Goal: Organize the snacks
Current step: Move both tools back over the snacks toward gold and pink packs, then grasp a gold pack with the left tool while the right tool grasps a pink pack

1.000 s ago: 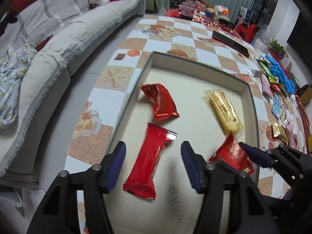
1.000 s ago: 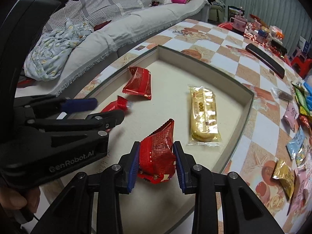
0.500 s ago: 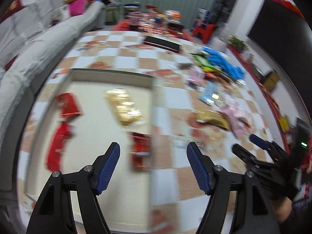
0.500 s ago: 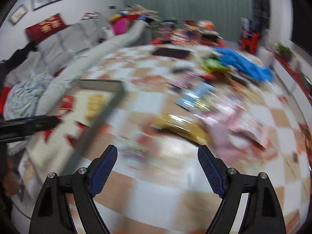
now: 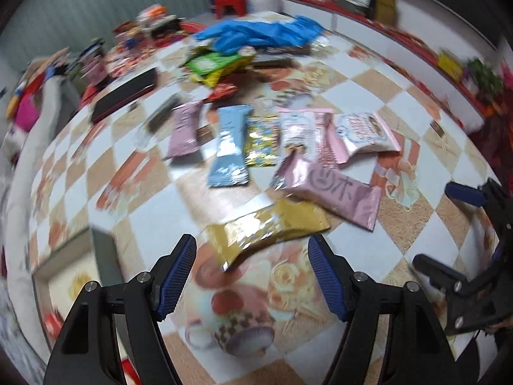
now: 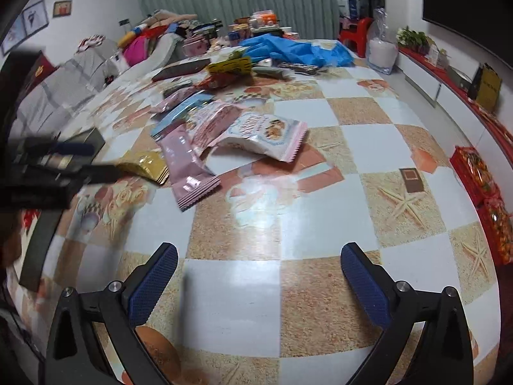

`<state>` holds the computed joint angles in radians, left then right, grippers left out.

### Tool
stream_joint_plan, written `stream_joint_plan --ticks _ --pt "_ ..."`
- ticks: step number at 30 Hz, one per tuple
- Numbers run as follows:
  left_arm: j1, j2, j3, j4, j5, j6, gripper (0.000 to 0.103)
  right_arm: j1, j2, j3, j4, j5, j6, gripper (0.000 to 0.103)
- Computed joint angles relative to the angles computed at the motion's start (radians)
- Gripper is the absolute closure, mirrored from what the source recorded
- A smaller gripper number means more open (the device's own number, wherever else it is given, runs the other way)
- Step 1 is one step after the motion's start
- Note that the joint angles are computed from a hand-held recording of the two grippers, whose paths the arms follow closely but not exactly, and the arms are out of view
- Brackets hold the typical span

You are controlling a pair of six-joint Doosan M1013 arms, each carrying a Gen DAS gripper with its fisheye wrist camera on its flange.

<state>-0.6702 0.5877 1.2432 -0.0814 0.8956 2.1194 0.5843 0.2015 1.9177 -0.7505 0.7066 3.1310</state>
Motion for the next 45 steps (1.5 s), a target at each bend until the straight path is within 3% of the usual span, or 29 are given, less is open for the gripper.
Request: stream_joint_plan --ticks 4,5,7,10,12,14,18,24,27,31,33,35,37,39,43,45 --pt "-0.035 0.05 -0.057 0.142 0.086 0.096 0.023 -0.003 -0.008 0.021 -0.026 -0.049 0.022 0.0" --pt "-0.032 0.053 -0.061 0.123 0.082 0.125 0.021 -0.007 -0.015 0.033 -0.042 -0.075 0.049 0.0" --pt "-0.022 0.082 -0.112 0.078 0.162 0.142 0.022 -0.014 -0.032 0.058 -0.087 -0.128 0.121 0.001" --pt "0.0 0.11 -0.16 -0.016 0.251 0.152 0.035 -0.02 -0.047 0.082 -0.139 -0.178 0.199 0.001" --pt "0.005 0.099 -0.138 -0.037 0.229 0.15 0.043 -0.022 -0.051 0.088 -0.156 -0.191 0.223 0.0" --pt "0.009 0.076 -0.098 -0.059 0.186 0.138 0.065 -0.023 -0.054 0.092 -0.17 -0.202 0.243 0.0" --pt "-0.006 0.005 0.037 0.004 -0.003 0.016 0.069 -0.025 -0.056 0.096 -0.183 -0.211 0.26 0.0" --pt "0.011 -0.08 0.182 -0.093 -0.096 -0.044 0.069 -0.019 -0.052 0.088 -0.166 -0.19 0.233 0.001" --pt "0.017 -0.129 0.257 -0.054 -0.151 -0.13 0.07 -0.02 -0.053 0.088 -0.155 -0.191 0.225 0.001" --pt "0.02 -0.19 0.35 -0.002 -0.236 -0.147 0.067 -0.041 -0.047 0.06 -0.026 -0.222 0.012 0.001" --pt "0.026 -0.199 0.36 -0.035 -0.251 -0.076 0.056 -0.043 -0.031 0.021 0.015 -0.185 -0.153 0.001" --pt "0.03 -0.207 0.364 -0.053 -0.262 -0.019 0.033 -0.056 -0.015 -0.013 0.086 -0.18 -0.347 0.001" --pt "0.032 -0.211 0.364 -0.096 -0.283 0.063 0.028 -0.079 0.005 -0.044 0.187 -0.182 -0.554 0.001" --pt "0.031 -0.202 0.35 -0.106 -0.285 0.117 0.026 -0.105 0.025 -0.07 0.291 -0.175 -0.724 0.002" --pt "0.029 -0.15 0.29 -0.095 -0.193 0.136 0.025 -0.149 0.068 -0.118 0.496 -0.147 -0.988 0.019" --pt "0.047 -0.132 0.269 -0.203 -0.123 0.21 0.04 -0.148 0.08 -0.132 0.487 -0.119 -0.992 0.028"
